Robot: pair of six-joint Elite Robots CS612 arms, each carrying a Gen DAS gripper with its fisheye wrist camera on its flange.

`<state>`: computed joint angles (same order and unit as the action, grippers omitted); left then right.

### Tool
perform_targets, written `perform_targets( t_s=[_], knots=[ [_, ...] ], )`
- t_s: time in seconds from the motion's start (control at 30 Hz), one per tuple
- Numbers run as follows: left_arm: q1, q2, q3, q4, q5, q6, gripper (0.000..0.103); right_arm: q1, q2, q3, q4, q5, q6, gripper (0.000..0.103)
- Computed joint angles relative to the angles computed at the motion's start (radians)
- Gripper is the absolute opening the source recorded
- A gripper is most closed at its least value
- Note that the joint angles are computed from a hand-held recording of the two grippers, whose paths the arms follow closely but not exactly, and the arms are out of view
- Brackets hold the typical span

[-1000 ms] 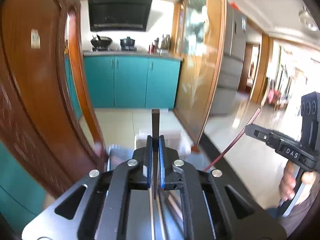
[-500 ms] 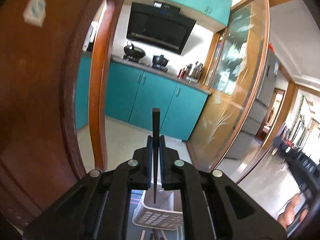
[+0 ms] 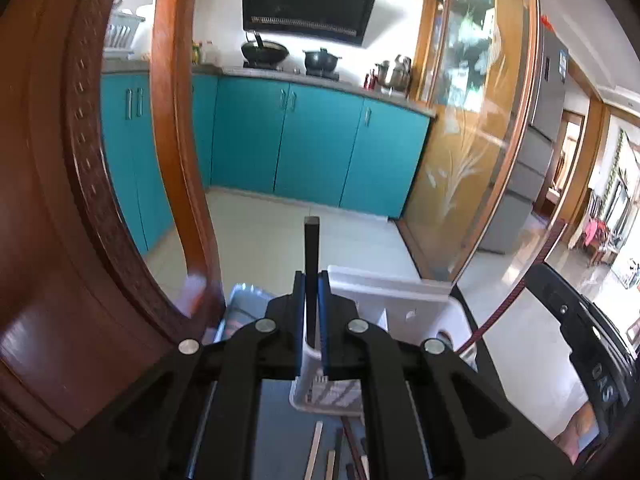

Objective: Organize utensils
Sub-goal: 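Lift both held chopsticks and lower them into the white utensil holder, then open both tools to release the chopsticks and withdraw from the holder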

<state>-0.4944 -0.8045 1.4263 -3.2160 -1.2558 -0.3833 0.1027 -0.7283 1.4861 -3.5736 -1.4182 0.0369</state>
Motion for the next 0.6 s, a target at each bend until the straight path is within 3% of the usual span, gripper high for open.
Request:
perform_targets(
  t_s=[0.13, 0.27, 0.4, 0.6],
  knots=[
    [-0.005, 0.001, 0.011, -0.016, 0.013, 0.025, 0.007, -0.006, -0.011, 0.021, 0.065, 0.045, -0.022, 0.011],
    [0.003, 0.004, 0.004, 0.02, -0.028, 0.002, 0.007, -0.013, -0.01, 0.028, 0.141, 0.081, -0.009, 0.05],
    [0.016, 0.014, -0.015, 0.077, -0.072, -0.031, 0.007, 0.011, -0.001, 0.013, 0.237, -0.01, -0.088, 0.051],
    [0.021, 0.026, -0.029, 0.105, -0.091, -0.032, 0.007, 0.026, 0.027, -0.034, 0.348, -0.111, -0.085, 0.051]
  ],
)
